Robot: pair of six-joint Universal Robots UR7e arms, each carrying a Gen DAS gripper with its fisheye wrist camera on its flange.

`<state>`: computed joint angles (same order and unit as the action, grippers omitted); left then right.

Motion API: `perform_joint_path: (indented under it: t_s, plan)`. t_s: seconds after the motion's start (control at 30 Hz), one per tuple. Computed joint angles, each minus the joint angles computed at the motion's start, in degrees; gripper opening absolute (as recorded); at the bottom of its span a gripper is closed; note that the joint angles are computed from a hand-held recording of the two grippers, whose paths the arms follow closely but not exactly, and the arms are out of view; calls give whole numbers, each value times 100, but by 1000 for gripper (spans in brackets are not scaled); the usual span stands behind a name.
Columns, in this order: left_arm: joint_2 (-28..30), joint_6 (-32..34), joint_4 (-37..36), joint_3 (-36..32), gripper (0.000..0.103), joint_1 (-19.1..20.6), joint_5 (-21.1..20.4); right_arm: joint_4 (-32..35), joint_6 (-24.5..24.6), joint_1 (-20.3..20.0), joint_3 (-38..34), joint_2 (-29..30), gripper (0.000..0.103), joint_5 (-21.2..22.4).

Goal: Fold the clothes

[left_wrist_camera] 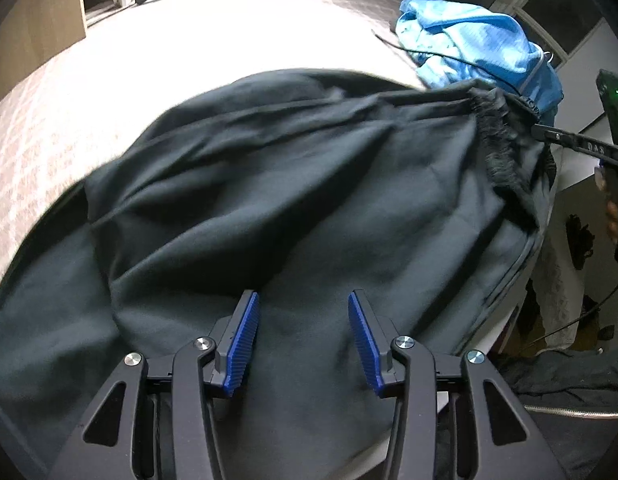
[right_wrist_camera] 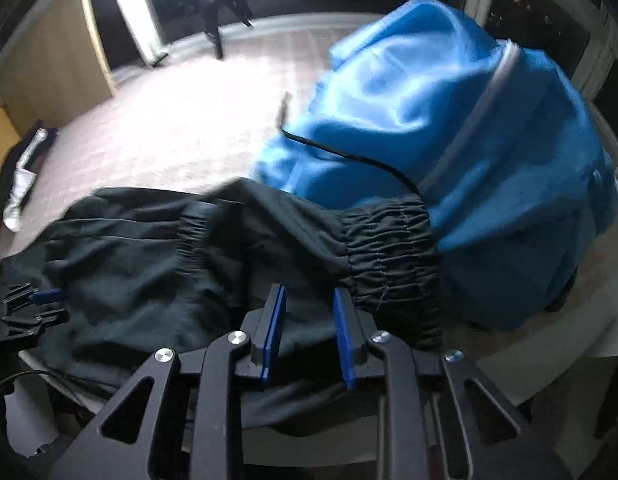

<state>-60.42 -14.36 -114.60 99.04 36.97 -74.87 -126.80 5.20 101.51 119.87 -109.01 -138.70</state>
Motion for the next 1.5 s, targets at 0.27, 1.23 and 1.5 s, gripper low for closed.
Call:
perform_joint_path:
  t_s: [0.27,1.23,1.5]
  plan:
    - [1186,694,-735,-847,43,-300,-1786,129,-354,-47,-86,-78,26,787]
    - [2309,1000,-2397,-1030,37,-542,-3323,1131,-1015,-738,-1181,859,34,1457]
    - [1853,1464,-2071,-879,42,-655,-2646,1176,-1266,-1056,-1203,694,9,1475]
